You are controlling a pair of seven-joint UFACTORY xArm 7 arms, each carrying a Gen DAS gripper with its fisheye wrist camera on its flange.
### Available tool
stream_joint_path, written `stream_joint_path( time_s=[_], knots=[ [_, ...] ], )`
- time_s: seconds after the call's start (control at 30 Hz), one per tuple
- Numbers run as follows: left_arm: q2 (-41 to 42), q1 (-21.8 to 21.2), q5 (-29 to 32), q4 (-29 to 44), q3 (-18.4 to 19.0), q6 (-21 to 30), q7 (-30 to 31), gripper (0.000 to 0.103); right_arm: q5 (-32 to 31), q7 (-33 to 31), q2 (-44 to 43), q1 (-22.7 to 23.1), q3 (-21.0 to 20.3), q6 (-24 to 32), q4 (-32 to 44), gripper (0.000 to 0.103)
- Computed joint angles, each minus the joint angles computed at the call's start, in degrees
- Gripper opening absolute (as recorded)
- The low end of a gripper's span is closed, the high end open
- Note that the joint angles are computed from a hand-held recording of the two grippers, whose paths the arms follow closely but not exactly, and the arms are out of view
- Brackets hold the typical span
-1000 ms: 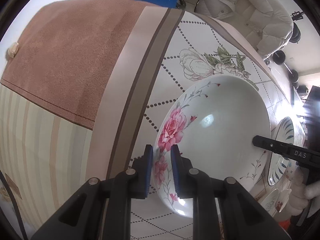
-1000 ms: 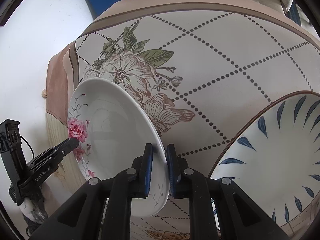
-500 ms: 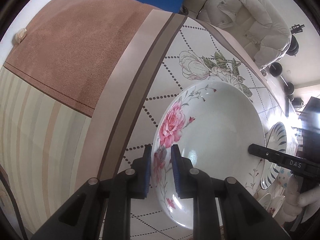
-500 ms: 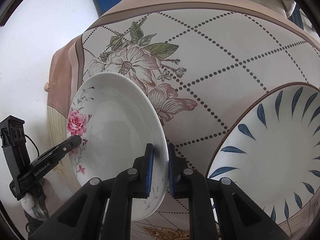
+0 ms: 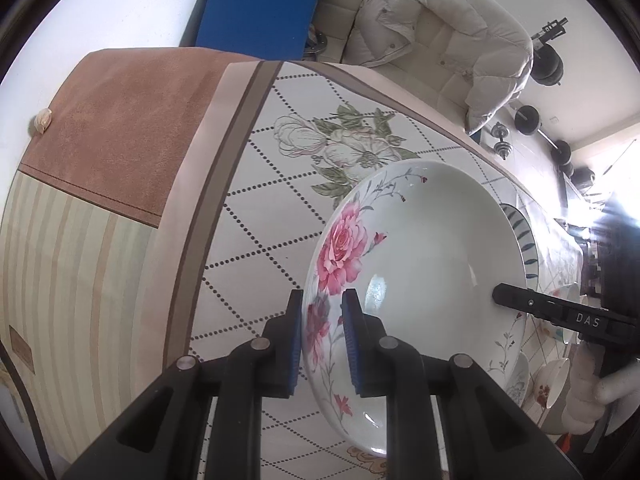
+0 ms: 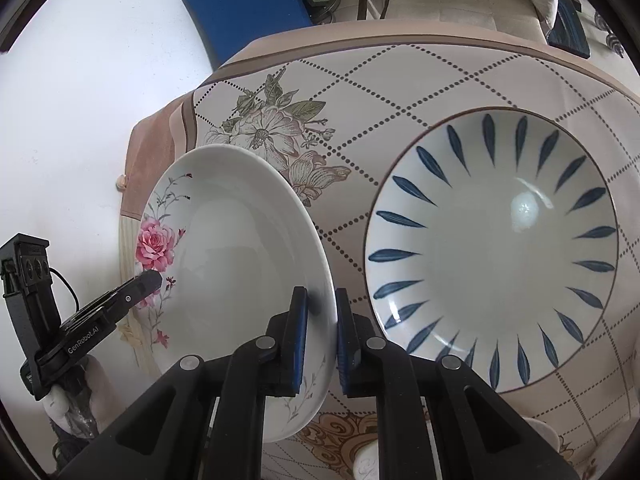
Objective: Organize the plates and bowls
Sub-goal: 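Lift the pink-rose plate and carry it toward the plain white plate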
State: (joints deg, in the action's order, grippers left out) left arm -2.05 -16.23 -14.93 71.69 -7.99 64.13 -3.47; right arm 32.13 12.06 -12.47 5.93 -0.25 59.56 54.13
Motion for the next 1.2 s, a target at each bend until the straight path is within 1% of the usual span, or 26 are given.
stream_joint_path(
  time_s=[0.1, 0.23, 0.43, 0.57, 0.63, 0.77, 0.87, 1.03, 1.2],
  knots=[
    [-2.0, -1.5, -0.1, -0.3, -1.3, 0.9, -0.4, 0.016, -0.9, 1.8, -6.8, -0.8, -0.7, 1.0, -4.4, 0.015],
    [-4.6, -3.8, -1.0, -1.3, -2.6, 2.1, -0.5, 0.016, -3.6, 3.9, -16.9, -2.5, -2.6, 4.5, -9.7, 0.015],
    [-7.5, -7.7, -1.7, -2.6, -4.8, 3.3, -2.0, 0.016, -8.4, 8.2, -32.9, -5.6, -5.2, 12.3, -17.0, 0.015],
    [-8.5, -10.3, -2.1, -3.5, -6.3, 3.4, -3.0, 0.016, -11.8, 9.9, -41.5, -8.0, -6.6, 17.7, -19.8, 0.015],
    [-8.8, -11.6, -1.8, -3.9, -7.0, 3.3, -3.4, 0.016, -13.8, 9.8, -46.0, -9.6, -8.2, 21.7, -20.5, 0.015],
    [-9.0, -13.8, -1.7, -4.6, -8.2, 2.9, -4.5, 0.016, -16.6, 9.9, -52.6, -12.8, -10.1, 26.9, -22.1, 0.015],
    [-8.9, -15.2, -1.4, -5.4, -9.0, 2.3, -5.4, 0.016, -18.0, 9.7, -57.0, -15.2, -11.5, 29.8, -24.1, 0.015],
    [-8.7, -17.1, -0.8, -7.4, -9.9, 1.4, -7.1, 0.016, -19.5, 9.2, -62.9, -18.7, -13.4, 33.6, -27.9, 0.015],
    [-8.6, -18.6, -0.3, -10.0, -10.4, -0.4, -7.6, 0.016, -20.6, 7.8, -66.8, -21.5, -15.0, 36.1, -31.5, 0.015]
  ],
)
